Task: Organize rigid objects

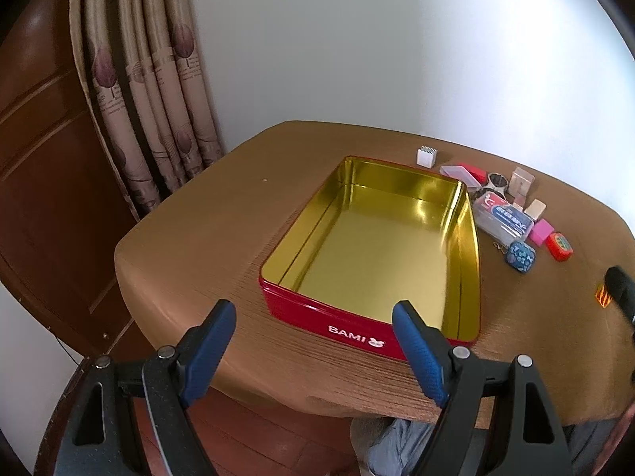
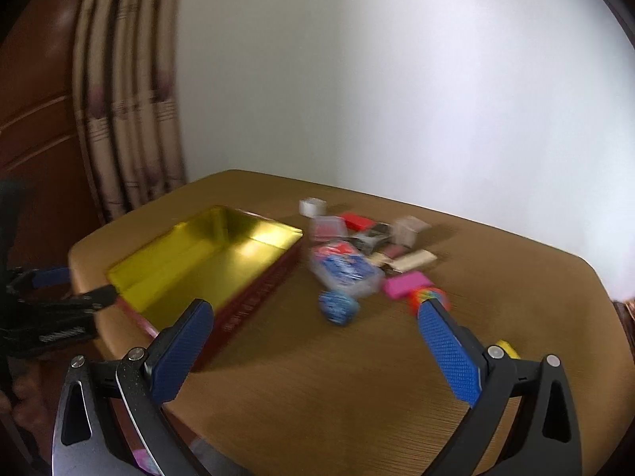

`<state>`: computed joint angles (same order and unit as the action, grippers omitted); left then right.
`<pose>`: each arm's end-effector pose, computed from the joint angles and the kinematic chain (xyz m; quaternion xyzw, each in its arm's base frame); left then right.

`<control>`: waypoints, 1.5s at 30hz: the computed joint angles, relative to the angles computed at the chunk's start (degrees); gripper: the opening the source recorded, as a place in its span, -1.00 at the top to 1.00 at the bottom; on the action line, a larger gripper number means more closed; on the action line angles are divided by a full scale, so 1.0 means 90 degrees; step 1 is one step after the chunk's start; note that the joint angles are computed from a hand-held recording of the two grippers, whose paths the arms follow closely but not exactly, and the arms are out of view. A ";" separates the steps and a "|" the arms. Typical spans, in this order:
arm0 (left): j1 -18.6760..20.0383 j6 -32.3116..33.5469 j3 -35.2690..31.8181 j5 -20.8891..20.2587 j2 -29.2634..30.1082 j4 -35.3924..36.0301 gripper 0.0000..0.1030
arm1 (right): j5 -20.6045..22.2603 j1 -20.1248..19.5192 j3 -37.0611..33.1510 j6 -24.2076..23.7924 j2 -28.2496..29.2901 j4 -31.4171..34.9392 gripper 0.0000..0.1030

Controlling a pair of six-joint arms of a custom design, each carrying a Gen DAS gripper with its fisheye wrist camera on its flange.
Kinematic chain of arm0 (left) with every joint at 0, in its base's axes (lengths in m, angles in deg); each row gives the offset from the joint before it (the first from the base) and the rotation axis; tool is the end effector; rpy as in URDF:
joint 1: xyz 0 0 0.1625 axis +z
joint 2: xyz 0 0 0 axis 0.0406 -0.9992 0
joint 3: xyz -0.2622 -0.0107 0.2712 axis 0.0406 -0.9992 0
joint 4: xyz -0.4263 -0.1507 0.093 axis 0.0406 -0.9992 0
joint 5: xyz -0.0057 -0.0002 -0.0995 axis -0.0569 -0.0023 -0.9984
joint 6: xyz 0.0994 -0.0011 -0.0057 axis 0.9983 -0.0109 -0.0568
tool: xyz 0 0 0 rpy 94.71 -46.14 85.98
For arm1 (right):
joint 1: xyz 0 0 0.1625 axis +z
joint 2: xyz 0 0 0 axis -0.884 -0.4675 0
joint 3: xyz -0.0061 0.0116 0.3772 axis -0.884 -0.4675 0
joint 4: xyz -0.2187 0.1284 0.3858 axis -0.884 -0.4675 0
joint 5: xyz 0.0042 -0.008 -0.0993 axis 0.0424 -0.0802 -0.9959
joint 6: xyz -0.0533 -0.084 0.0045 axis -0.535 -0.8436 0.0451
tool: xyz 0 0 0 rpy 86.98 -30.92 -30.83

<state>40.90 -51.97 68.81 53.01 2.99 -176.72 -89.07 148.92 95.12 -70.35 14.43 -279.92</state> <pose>-0.2979 -0.5761 0.0164 0.2375 0.8423 -0.3296 0.3542 0.0566 -0.5118 0.2662 0.1241 -0.7724 0.4623 0.4175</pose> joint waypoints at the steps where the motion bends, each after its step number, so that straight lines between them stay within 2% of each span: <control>1: -0.0010 0.0011 0.0002 -0.0021 0.0007 0.0029 -0.62 | 0.0013 -0.0095 0.0068 0.0086 -0.0128 0.0007 -0.99; 5: -0.0053 -0.0009 0.0001 -0.0119 0.0045 0.0154 -0.62 | -0.0082 -0.0493 0.0269 0.0255 -0.0524 -0.0115 -0.99; 9: -0.0074 -0.0280 0.0044 -0.0578 -0.0050 0.0573 -0.62 | -0.0188 -0.0952 0.0441 0.0232 -0.0876 -0.0312 -0.99; 15: -0.0336 -0.0090 -0.0084 -0.1000 0.0178 0.0891 -0.62 | -0.0321 -0.1543 0.0697 0.0758 -0.1813 0.0104 -0.99; 19: -0.0407 0.0073 -0.0439 -0.1470 0.0471 0.1165 -0.62 | -0.0116 -0.1866 0.0818 0.0884 -0.2266 0.0316 -1.00; 26: -0.0322 -0.0238 -0.1880 -0.2414 0.1370 0.2181 -0.62 | 0.0156 -0.2256 0.0919 0.1174 -0.2663 0.0862 -1.00; 34: -0.0138 -0.0971 -0.4077 -0.2578 0.2770 0.3608 -0.62 | 0.0629 -0.2662 0.0900 0.1634 -0.2981 0.1935 -1.00; 41: 0.0153 -0.1773 -0.5420 -0.2908 0.3586 0.4415 -0.62 | 0.0892 -0.2911 0.0871 0.1939 -0.3103 0.2549 -1.00; 45: 0.0250 -0.2100 -0.5802 -0.3009 0.3796 0.4664 -0.61 | 0.1012 -0.3024 0.0816 0.2088 -0.3116 0.2880 -1.00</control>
